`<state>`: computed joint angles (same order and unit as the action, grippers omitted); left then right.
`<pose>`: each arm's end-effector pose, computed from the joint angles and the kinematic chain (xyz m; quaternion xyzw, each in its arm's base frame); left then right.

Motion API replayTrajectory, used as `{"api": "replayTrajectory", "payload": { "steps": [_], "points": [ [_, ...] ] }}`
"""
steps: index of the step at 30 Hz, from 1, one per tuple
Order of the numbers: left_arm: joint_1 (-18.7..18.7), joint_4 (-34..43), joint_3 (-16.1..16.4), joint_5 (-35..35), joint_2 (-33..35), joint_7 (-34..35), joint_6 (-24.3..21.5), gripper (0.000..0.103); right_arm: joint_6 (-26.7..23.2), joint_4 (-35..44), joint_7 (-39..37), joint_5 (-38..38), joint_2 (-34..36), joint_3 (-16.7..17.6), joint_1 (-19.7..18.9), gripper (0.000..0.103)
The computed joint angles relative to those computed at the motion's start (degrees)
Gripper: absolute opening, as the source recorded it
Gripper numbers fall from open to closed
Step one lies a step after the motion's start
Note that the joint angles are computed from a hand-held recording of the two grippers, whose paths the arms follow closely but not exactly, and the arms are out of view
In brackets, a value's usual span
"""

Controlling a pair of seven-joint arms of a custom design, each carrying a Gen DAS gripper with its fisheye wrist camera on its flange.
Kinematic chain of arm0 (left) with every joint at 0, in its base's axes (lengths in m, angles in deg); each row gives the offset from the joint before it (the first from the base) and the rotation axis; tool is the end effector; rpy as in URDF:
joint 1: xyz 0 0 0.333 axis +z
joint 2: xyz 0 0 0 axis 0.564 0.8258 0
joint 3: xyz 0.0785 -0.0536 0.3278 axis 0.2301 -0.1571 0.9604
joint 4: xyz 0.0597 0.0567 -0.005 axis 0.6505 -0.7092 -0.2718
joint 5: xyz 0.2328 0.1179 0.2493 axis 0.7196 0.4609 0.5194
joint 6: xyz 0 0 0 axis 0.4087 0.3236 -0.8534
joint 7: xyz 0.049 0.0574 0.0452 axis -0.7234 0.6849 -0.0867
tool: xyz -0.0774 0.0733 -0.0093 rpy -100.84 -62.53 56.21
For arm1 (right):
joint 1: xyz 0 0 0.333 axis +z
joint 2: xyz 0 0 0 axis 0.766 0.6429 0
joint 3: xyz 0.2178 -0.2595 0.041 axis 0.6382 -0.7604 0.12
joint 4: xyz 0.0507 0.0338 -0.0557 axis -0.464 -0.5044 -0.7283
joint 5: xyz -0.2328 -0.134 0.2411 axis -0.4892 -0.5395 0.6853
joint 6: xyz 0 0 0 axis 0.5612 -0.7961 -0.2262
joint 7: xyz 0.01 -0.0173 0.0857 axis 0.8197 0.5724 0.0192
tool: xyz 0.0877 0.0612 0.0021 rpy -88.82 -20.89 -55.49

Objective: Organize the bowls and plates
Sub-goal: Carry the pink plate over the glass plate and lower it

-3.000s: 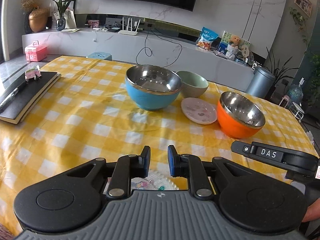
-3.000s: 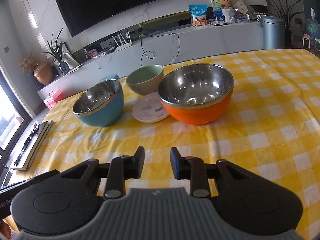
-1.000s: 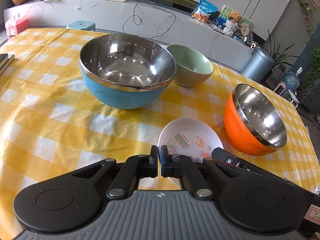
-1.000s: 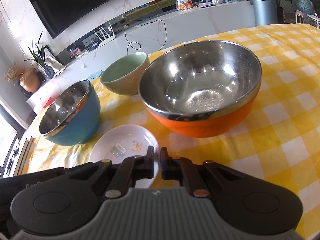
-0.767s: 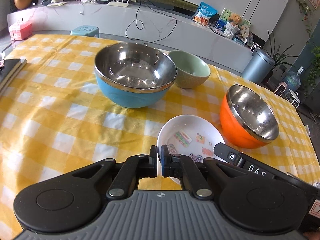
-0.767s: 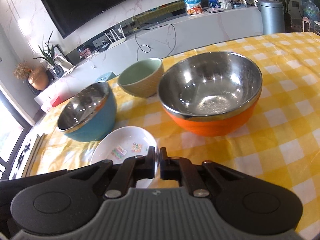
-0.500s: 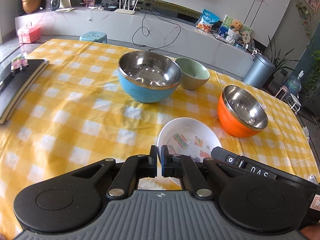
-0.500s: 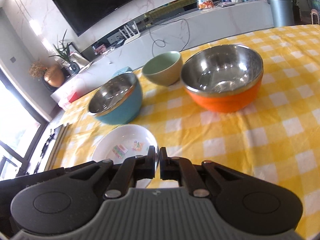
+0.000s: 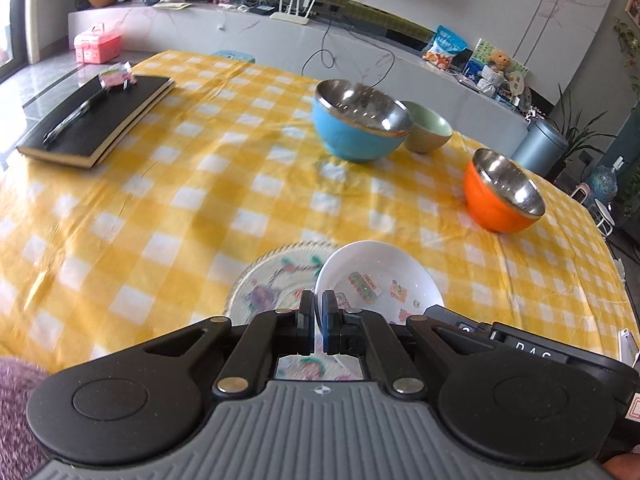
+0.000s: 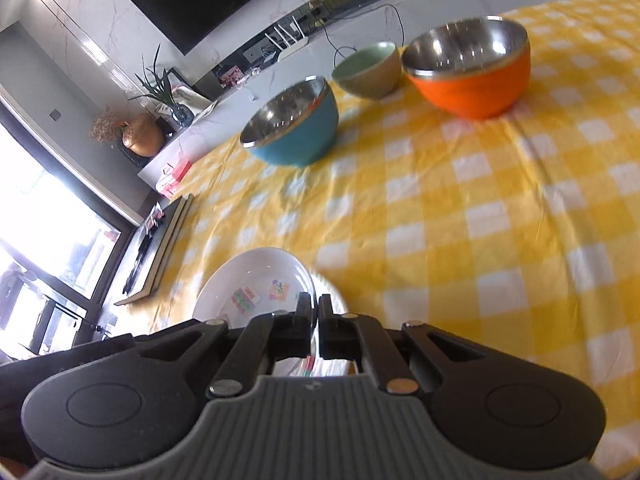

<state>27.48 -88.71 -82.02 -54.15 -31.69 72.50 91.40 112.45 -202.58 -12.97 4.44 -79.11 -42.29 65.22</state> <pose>0.4388 -0.1138 0.5097 -0.7644 0.5407 -0.2972 0.1873 0.5287 0.1490 0.4506 -0.6411 0.6335 0.0190 0.4328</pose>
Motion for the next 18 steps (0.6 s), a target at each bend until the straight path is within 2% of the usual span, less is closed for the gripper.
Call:
{"api": "replayTrajectory", "payload": {
  "steps": [8, 18],
  "points": [
    [2.0, -3.2, -0.5, 1.5, -1.3, -3.5, 0.2, 0.003, -1.4, -0.6, -4.2, 3.1, 0.2, 0.4, 0.6, 0.000],
    [2.5, -2.8, -0.5, 3.1, -0.1, -5.2, -0.3, 0.003, -0.7, 1.4, -2.9, 1.2, 2.9, 0.9, 0.9, 0.000]
  ]
}}
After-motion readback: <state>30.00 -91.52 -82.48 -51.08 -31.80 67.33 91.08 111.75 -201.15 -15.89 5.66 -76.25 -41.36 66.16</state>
